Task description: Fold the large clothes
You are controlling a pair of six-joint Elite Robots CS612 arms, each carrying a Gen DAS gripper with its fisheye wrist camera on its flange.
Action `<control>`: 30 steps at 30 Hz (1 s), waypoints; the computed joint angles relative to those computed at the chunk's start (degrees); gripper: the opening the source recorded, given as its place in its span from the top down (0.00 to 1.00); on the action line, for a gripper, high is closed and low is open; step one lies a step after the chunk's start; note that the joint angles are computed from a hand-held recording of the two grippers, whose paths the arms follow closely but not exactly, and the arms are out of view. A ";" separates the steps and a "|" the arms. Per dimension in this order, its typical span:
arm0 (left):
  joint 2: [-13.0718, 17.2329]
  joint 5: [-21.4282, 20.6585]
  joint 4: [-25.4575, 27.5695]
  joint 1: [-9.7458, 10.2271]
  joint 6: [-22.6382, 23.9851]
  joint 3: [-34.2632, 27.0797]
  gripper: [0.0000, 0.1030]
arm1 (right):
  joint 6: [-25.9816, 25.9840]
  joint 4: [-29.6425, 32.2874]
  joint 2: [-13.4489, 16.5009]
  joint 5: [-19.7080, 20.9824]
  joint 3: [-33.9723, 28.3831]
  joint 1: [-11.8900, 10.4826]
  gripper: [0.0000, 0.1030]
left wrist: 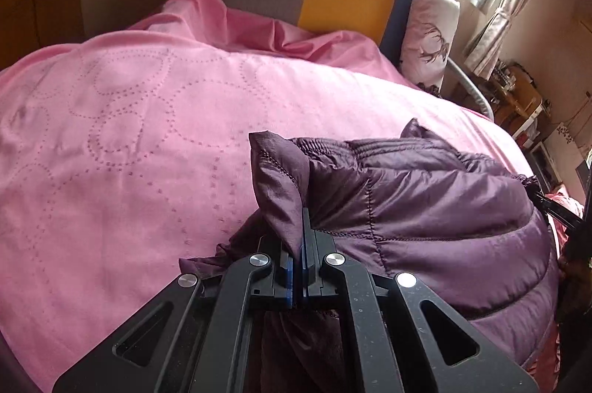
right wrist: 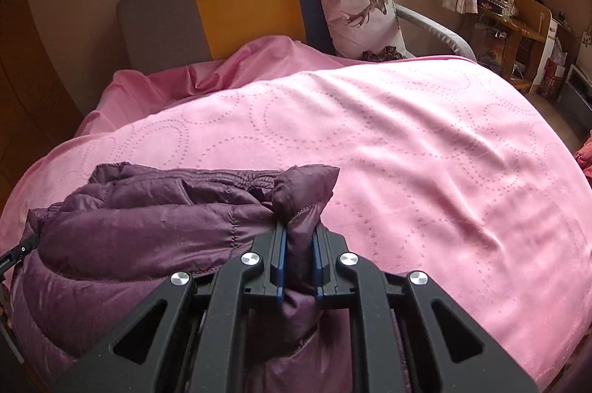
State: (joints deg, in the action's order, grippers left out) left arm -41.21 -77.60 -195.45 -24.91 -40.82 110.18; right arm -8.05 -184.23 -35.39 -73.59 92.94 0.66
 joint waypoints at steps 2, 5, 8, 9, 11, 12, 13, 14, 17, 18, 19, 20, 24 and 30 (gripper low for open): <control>0.73 0.09 0.50 -0.18 0.06 -0.35 0.98 | 0.24 1.08 1.09 -0.98 -1.00 0.18 0.86; 1.55 -0.17 0.13 -0.19 -0.31 -0.64 0.98 | 0.50 1.61 2.50 -1.82 -2.17 0.30 0.83; 2.16 0.70 0.54 -0.55 0.02 -1.08 0.98 | 1.19 1.57 3.92 -2.07 -3.23 0.46 0.82; 2.27 1.47 0.83 -0.78 0.31 -1.22 0.98 | 1.27 1.62 4.13 -2.22 -3.48 0.50 0.82; 2.48 2.47 1.00 -1.09 0.28 -1.32 0.98 | 1.41 1.67 4.29 -2.31 -3.66 0.45 0.81; 2.47 2.30 0.89 -1.03 -0.21 -1.24 0.98 | 1.63 1.62 4.24 -2.36 -3.57 0.40 0.80; 2.29 1.92 1.07 -0.89 -0.98 -1.10 0.96 | 1.77 1.76 4.12 -2.33 -3.53 0.33 0.79; 2.08 1.54 1.15 -0.69 -1.68 -1.09 0.96 | 1.85 2.17 3.90 -2.23 -3.51 0.28 0.75; 0.24 4.83 4.04 -1.33 -4.12 0.07 0.72 | 3.03 2.05 2.92 -3.85 -2.68 0.14 0.50; -0.44 6.33 4.71 -1.65 -5.34 0.69 0.66 | 3.69 1.51 2.56 -3.42 -2.12 -0.15 0.46; -1.24 8.44 4.18 -2.21 -6.94 1.83 0.55 | 4.11 0.75 2.12 -2.91 -1.41 -0.42 0.44; -1.88 10.43 3.84 -2.69 -7.93 2.65 0.51 | 4.26 -0.54 1.61 -2.92 -0.57 -0.54 0.40; -4.47 18.45 1.92 -5.87 -11.05 5.72 0.51 | 2.95 -10.53 -1.04 -3.87 4.52 -0.19 0.31; -3.41 20.18 -5.00 -11.27 -5.52 3.69 0.40 | 0.94 -23.10 -3.04 -0.41 10.11 2.85 0.18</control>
